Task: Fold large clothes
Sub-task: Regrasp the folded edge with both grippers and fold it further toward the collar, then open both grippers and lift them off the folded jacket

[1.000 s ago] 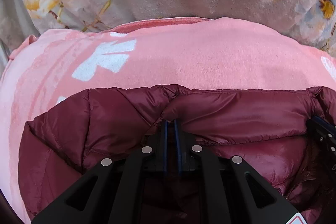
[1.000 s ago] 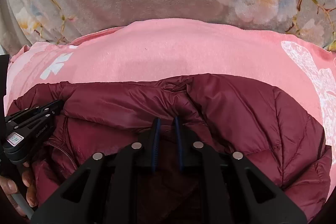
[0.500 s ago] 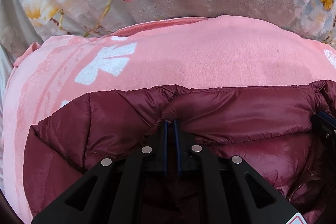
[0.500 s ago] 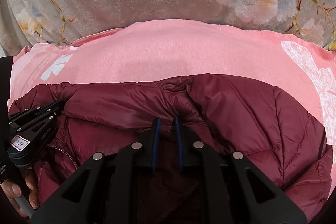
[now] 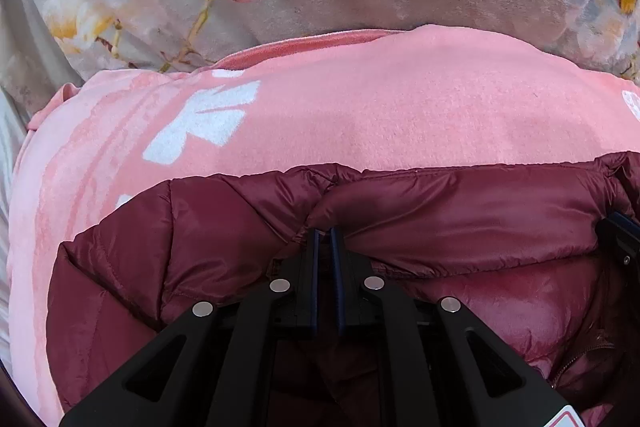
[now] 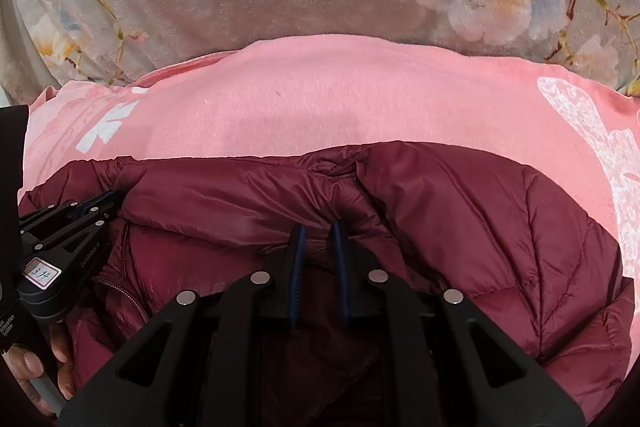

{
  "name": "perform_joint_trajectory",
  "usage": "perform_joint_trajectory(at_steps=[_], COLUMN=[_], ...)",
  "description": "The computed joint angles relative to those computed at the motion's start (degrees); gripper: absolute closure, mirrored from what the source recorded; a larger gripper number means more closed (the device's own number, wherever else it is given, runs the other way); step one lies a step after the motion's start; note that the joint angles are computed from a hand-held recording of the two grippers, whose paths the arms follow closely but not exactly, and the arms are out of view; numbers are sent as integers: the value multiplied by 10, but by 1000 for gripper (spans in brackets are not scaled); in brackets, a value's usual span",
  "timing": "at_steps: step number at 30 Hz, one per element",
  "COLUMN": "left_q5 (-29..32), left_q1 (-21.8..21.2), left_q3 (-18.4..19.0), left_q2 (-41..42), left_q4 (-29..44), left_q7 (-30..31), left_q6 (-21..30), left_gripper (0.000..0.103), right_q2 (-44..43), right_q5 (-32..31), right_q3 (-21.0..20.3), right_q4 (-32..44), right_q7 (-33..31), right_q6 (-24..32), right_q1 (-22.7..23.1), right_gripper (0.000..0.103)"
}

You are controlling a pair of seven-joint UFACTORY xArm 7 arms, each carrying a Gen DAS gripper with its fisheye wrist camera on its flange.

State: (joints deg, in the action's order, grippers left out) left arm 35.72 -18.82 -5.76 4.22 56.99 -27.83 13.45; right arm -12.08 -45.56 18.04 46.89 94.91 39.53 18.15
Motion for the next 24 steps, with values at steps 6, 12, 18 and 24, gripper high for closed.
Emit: perform_joint_trajectory(at_steps=[6, 12, 18, 24], left_q5=[-17, -363, -428, -426], left_q1=[64, 30, 64, 255], left_q3=[-63, 7, 177, 270], left_q2=[-3, -229, -539, -583], left_q4=[-1, -177, -318, -316], left_q7=[10, 331, 579, 689], left_q6=[2, 26, 222, 447], left_gripper=[92, 45, 25, 26], right_q2=[-23, -242, -400, -440], right_q5=[-3, 125, 388, 558], right_q3=[-6, 127, 294, 426], right_q4=[-21, -62, -8, 81], right_q7=[26, 71, 194, 327], right_q6=[-18, 190, 466, 544], right_q1=[4, 81, 180, 155], right_gripper=[90, 51, 39, 39])
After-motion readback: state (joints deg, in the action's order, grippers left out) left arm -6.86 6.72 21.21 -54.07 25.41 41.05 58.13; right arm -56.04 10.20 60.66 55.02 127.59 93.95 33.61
